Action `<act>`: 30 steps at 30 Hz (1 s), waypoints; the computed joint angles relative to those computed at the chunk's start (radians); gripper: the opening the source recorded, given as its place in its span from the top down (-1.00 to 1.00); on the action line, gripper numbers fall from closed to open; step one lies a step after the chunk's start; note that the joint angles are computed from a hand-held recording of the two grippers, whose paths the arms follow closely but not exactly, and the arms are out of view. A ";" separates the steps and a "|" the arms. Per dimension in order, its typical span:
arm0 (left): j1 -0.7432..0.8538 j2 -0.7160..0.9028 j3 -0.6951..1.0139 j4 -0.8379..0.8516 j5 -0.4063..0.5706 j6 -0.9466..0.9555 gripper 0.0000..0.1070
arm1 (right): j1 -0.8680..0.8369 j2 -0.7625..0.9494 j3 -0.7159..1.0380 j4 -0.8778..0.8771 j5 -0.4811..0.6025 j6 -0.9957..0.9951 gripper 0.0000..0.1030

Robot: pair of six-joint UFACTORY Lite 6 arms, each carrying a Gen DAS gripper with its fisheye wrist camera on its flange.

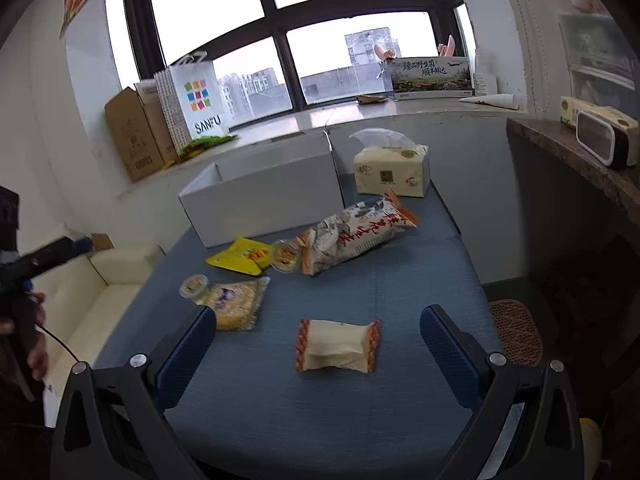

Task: Organize snacks
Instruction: 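Move both tools back over the remaining snacks, then grasp the cream bread roll with the right tool while the left grasps the jelly cup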

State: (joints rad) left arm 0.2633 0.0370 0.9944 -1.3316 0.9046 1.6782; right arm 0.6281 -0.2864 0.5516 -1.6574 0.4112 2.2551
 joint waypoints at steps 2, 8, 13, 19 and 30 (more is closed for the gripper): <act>-0.008 -0.004 -0.005 0.005 -0.013 0.002 -0.92 | -0.007 0.083 0.048 0.099 0.004 -0.112 -1.00; -0.017 -0.019 -0.021 0.015 0.002 -0.002 -0.92 | 0.013 0.285 0.142 0.157 0.062 -0.226 -1.00; -0.026 -0.025 -0.035 0.016 -0.007 0.009 -0.92 | -0.050 0.359 0.157 0.030 -0.033 -0.138 -1.00; -0.029 -0.022 -0.040 0.016 -0.019 0.013 -0.92 | -0.112 0.515 0.270 0.015 -0.064 -0.186 -1.00; -0.005 0.029 -0.009 0.017 -0.008 -0.008 -0.92 | -0.163 0.537 0.294 0.064 -0.153 -0.216 -0.14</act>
